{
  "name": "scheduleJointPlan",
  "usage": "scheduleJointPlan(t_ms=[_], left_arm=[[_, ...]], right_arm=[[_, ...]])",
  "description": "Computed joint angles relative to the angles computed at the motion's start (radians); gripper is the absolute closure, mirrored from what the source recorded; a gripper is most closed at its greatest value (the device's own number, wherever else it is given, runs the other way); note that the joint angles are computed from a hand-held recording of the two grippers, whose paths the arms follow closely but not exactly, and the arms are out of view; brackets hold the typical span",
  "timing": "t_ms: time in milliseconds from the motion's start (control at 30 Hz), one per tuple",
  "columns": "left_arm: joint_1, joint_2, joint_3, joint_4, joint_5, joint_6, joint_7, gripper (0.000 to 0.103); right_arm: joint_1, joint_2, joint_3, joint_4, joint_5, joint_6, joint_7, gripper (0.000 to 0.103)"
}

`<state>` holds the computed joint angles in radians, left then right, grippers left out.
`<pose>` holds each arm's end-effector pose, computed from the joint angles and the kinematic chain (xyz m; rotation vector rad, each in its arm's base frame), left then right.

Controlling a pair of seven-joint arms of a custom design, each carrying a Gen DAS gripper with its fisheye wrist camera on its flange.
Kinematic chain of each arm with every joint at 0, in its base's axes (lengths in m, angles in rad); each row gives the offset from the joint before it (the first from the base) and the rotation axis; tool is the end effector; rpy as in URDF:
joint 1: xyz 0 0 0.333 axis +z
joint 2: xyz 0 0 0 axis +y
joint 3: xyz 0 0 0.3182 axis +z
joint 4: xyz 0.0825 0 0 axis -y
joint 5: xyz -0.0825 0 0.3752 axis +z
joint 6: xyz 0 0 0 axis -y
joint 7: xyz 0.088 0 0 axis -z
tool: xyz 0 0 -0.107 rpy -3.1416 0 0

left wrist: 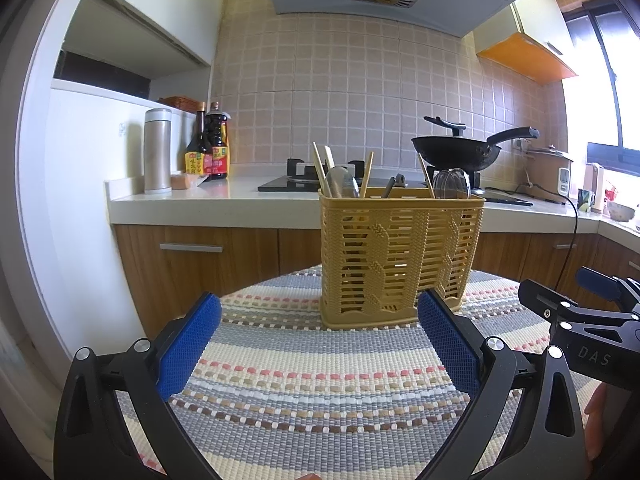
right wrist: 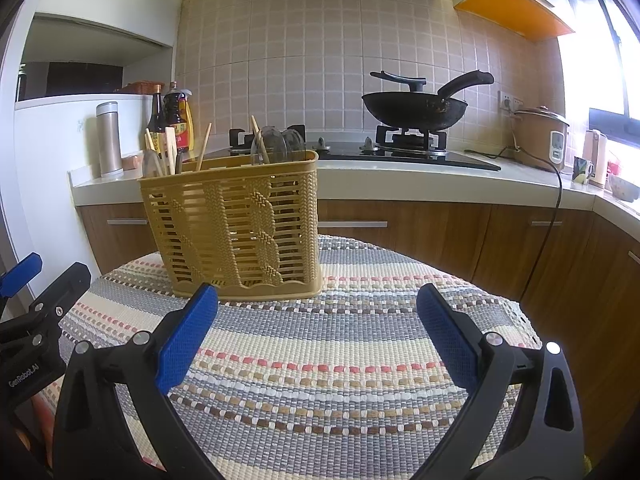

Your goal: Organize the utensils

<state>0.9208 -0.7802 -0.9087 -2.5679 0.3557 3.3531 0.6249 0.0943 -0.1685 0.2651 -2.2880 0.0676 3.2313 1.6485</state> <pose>0.4277 -0.1112 0.5447 -1.5299 1.1643 -0.9146 0.4930 0.1870 0.5635 -1.6579 1.3089 -0.7101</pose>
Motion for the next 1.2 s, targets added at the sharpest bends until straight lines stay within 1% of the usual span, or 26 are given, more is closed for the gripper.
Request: scheduleJointPlan(t_ms=[167,267,300,367,600,733,967,1000,1133,1200], left_arm=[[-0.002,0.0,0.001,0.0,-0.001,-0.002,0.0,0.008],[-0.003,0.001,0.001,0.0,0.0,-0.001,0.001,0.008],[-0.003,0.001,0.002,0.0,0.001,-0.001,0.002,0.008],[-0.004,0.0,0.001,0.0,0.001,0.0,0.003,0.008],[-0.005,0.001,0.0,0.002,0.0,-0.001,0.004,0.008],[-0.01,0.021,0.006,0.006,0.001,0.0,0.009,0.008],[-0.019,0.039,0.013,0.009,-0.001,0.0,0.022,0.008],[-0.02,0.039,0.014,0.009,-0.002,0.0,0.023,0.008],[-0.023,0.045,0.016,0.013,-0.003,-0.013,0.019,0.008],[-0.026,0.052,0.021,0.013,-0.002,-0.013,0.016,0.008]], right_arm=[[0.018,0.001,-0.018,0.001,0.009,-0.004,-0.003,0.008],[0.015,0.0,-0.016,0.0,0.007,-0.003,-0.003,0.008],[0.012,0.0,-0.013,-0.001,0.005,-0.002,-0.002,0.008],[-0.017,-0.001,0.012,0.0,-0.008,-0.004,0.013,0.008],[-0.017,0.0,0.011,0.0,-0.024,-0.007,0.022,0.008],[-0.02,0.002,0.015,0.003,-0.032,-0.01,0.028,0.008],[-0.054,-0.001,0.045,0.002,-0.073,-0.009,0.059,0.008],[-0.068,-0.002,0.057,0.001,-0.082,-0.008,0.067,0.008],[-0.055,-0.002,0.047,0.001,-0.083,-0.008,0.062,0.008],[-0.059,-0.003,0.05,-0.001,-0.088,-0.008,0.064,0.008]])
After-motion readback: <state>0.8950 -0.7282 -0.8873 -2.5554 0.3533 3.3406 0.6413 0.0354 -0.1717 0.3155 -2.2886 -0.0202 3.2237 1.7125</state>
